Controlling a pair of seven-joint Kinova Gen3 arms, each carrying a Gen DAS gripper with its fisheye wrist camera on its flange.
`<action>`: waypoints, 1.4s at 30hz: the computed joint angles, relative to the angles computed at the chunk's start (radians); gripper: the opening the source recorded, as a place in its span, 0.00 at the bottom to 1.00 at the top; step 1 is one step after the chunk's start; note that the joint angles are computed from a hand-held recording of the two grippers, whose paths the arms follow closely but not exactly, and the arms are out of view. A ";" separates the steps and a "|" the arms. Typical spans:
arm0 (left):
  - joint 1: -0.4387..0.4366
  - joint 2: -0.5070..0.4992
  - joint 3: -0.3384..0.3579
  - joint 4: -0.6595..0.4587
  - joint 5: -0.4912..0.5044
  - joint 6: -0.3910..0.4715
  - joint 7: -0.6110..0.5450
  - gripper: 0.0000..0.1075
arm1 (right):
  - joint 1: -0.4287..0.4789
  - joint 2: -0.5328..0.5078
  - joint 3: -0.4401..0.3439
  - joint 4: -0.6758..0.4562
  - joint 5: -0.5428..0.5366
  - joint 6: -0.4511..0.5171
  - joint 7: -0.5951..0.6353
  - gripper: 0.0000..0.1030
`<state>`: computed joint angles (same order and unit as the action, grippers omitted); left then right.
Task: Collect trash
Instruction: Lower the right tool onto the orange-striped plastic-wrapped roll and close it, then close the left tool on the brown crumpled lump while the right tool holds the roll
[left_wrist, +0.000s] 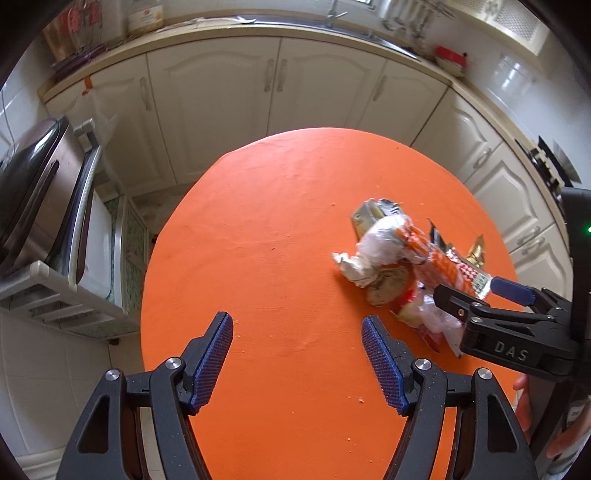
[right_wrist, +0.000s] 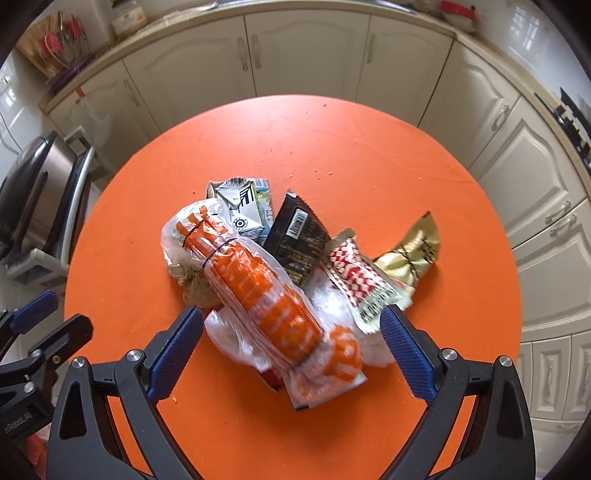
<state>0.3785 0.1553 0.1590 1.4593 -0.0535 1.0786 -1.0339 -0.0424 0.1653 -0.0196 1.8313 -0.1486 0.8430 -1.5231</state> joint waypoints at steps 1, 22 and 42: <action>-0.010 0.004 -0.003 0.003 0.012 -0.004 -0.008 0.63 | -0.001 0.018 -0.002 -0.008 -0.001 0.004 0.005 0.94; -0.009 0.081 -0.002 -0.040 0.073 -0.040 -0.083 0.63 | 0.197 -0.042 0.049 0.002 -0.305 0.112 0.260 0.31; 0.100 0.380 -0.026 -0.332 0.068 0.066 -0.064 0.29 | 0.363 -0.019 0.140 0.054 -0.400 0.155 0.420 0.31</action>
<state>0.4788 0.5351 0.1330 1.1278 0.0147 1.1450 -1.0982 0.3207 0.1463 0.1206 1.8849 -0.5491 0.9979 -1.1029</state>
